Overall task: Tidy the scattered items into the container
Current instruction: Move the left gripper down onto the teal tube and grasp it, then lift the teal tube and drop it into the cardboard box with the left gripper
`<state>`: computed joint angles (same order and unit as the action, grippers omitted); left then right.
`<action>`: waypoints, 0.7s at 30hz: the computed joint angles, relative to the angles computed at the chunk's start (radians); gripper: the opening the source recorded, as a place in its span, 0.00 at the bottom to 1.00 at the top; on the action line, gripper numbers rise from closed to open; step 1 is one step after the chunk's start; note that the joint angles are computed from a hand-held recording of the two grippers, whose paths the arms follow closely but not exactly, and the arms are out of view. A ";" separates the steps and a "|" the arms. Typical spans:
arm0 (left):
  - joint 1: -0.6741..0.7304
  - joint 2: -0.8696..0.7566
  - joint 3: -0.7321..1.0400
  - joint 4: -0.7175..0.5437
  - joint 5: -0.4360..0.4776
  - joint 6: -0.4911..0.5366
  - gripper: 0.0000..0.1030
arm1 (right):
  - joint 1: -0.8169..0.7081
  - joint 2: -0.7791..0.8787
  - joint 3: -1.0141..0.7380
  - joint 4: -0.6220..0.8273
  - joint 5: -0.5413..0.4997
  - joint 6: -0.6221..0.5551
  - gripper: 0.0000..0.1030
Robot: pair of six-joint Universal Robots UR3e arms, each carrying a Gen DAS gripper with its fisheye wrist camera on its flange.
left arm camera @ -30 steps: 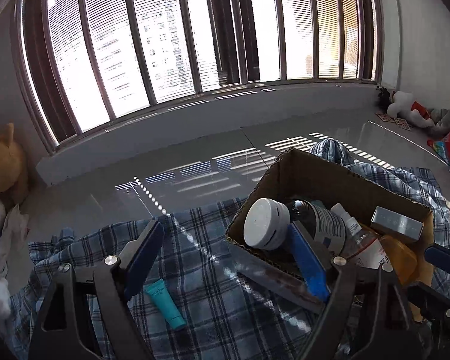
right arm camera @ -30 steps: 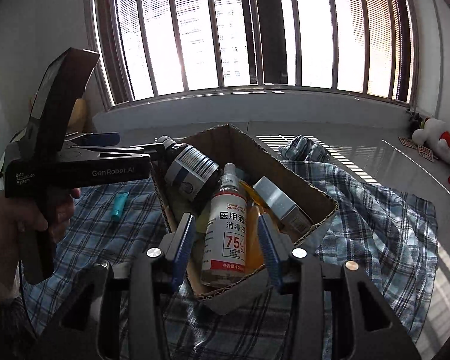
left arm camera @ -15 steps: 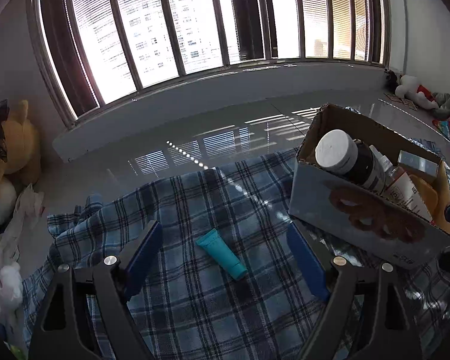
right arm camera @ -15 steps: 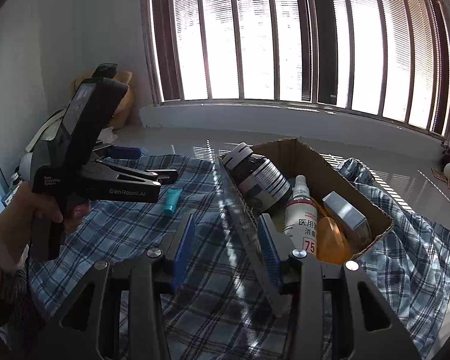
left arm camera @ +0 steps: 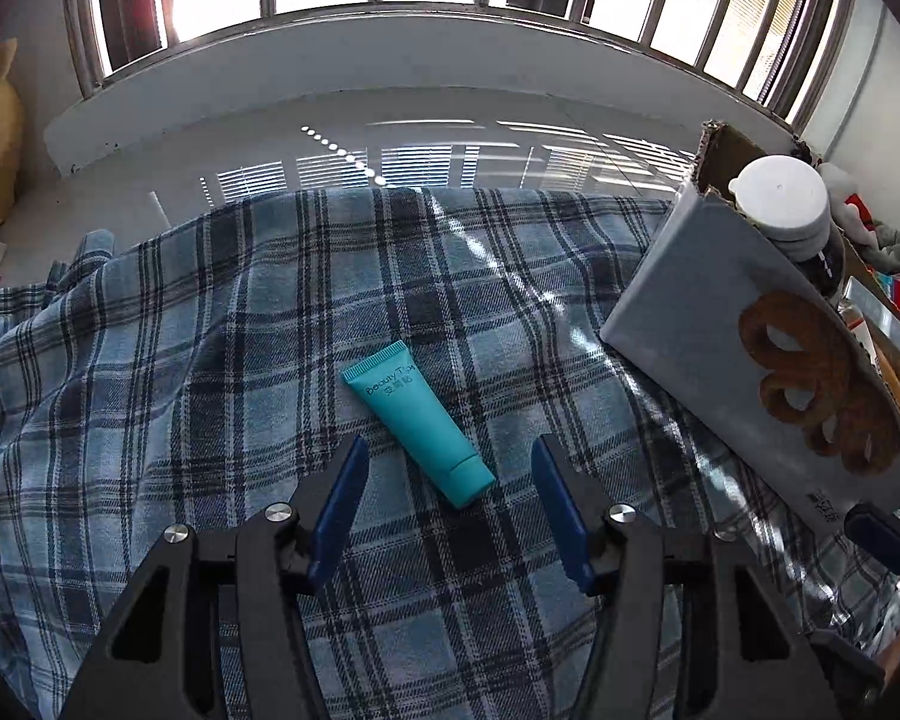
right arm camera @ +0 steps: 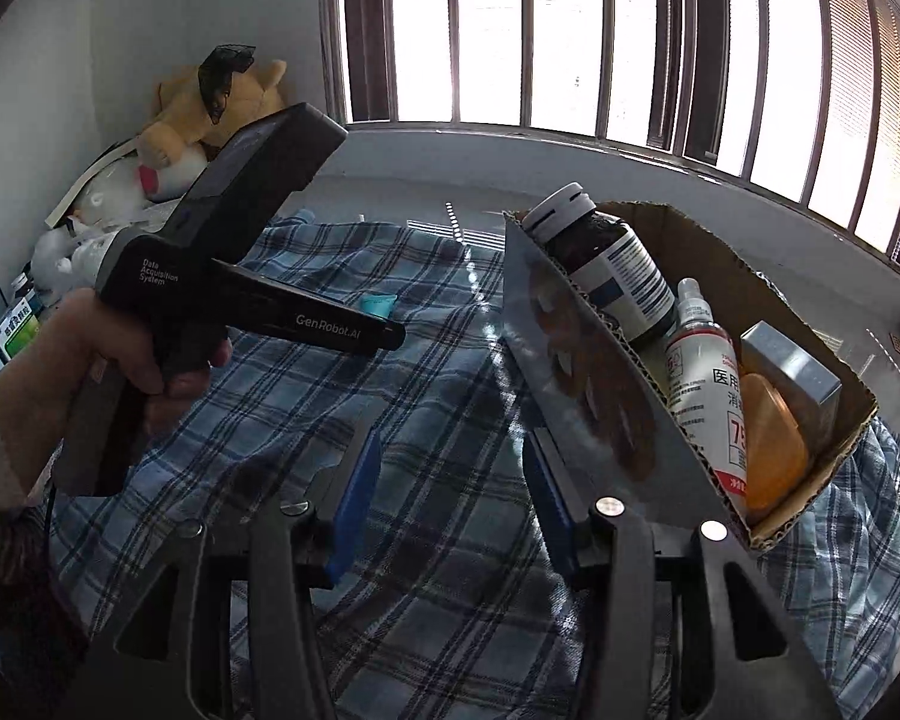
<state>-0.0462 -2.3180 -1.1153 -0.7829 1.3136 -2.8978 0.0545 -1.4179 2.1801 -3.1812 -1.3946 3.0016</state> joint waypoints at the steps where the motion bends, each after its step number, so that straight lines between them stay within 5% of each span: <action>1: -0.005 -0.004 0.009 0.002 0.008 0.000 0.58 | -0.005 -0.001 0.004 -0.006 0.009 0.008 0.48; 4: -0.032 -0.018 0.030 0.007 0.072 0.003 0.56 | -0.024 -0.005 0.009 -0.003 0.041 0.029 0.57; 7: -0.048 -0.039 0.063 -0.037 0.098 0.012 0.37 | -0.013 0.007 0.004 -0.018 -0.008 0.052 0.57; 9: -0.062 -0.032 0.033 -0.003 0.122 0.024 0.35 | 0.000 0.020 -0.005 -0.022 -0.041 0.063 0.57; 12: -0.066 -0.015 0.007 0.003 0.120 0.026 0.20 | 0.039 0.047 -0.027 -0.027 -0.109 0.066 0.57; 21: -0.074 0.098 -0.184 0.135 0.141 0.103 0.19 | 0.035 0.049 -0.033 -0.016 -0.105 0.073 0.57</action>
<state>-0.1201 -2.2198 -1.2998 -0.6481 1.4544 -2.7949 0.0896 -1.3692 2.1474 -3.1977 -1.4998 3.0743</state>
